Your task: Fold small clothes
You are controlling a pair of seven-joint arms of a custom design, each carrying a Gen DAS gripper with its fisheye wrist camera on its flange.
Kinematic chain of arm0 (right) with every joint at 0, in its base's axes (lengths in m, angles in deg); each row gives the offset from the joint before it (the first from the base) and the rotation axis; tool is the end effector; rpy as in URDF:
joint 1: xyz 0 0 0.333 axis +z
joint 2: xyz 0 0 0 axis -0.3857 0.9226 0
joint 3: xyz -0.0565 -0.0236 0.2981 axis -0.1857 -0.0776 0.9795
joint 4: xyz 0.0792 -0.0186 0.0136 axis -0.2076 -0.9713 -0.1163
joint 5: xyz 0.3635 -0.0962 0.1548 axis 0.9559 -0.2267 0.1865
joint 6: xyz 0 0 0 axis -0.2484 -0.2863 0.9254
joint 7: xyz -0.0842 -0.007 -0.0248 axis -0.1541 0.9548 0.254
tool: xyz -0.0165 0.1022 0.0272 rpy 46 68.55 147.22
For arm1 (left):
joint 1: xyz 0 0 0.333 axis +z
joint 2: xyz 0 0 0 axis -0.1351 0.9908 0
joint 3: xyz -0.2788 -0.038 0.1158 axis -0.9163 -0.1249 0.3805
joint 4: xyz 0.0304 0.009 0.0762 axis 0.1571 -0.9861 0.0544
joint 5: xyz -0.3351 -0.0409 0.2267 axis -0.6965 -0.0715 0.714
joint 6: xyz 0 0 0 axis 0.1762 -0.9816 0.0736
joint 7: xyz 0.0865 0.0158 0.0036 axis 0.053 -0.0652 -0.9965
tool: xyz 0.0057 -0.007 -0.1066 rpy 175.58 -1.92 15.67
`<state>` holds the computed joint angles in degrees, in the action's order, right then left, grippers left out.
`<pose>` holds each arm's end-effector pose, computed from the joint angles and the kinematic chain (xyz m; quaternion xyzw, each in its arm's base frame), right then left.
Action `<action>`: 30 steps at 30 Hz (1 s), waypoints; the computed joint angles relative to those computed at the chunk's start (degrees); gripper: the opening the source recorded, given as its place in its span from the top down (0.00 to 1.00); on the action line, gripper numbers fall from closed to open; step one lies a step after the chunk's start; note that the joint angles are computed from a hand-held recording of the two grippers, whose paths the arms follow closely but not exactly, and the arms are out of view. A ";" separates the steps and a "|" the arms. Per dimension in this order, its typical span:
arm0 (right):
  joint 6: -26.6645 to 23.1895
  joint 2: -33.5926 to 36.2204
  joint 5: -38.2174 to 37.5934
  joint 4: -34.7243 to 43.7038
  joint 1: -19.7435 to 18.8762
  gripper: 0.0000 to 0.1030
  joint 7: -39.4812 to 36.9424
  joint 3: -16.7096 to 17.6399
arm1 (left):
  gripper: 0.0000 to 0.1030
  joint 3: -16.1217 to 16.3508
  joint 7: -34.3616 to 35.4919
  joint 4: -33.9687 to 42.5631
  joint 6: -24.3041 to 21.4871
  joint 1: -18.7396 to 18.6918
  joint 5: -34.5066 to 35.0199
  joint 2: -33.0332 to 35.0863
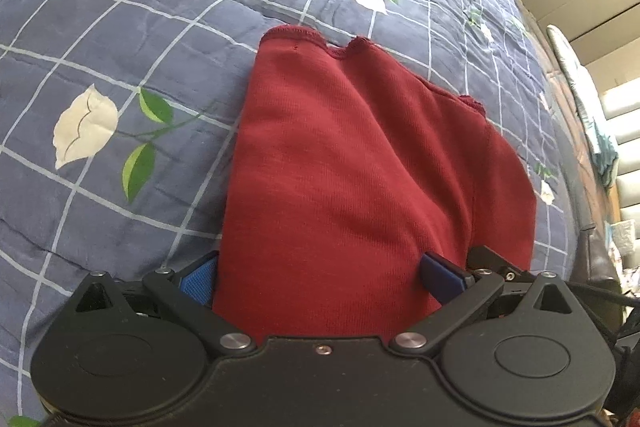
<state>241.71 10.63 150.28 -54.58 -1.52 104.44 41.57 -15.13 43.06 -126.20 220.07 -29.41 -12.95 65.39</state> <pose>0.4523 0.1609 0.2911 -0.6752 0.6703 -0.0093 0.3079 0.4139 -0.2527 0.3026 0.8348 -0.4818 0.2660 0.0156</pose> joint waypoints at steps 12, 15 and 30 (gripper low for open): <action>1.33 -2.29 1.77 -1.11 1.20 0.41 -1.72 0.14 | 0.25 4.77 20.25 -1.35 1.94 -7.68 -24.03 -1.81; 2.19 -3.05 0.66 -1.65 1.65 0.51 -0.75 0.18 | 0.41 4.19 18.12 -1.79 1.13 -6.43 -21.10 -2.57; 5.12 -7.55 12.04 -1.97 5.63 0.81 -9.97 0.07 | 0.74 6.93 7.10 -3.09 -3.58 -5.49 -0.66 -8.83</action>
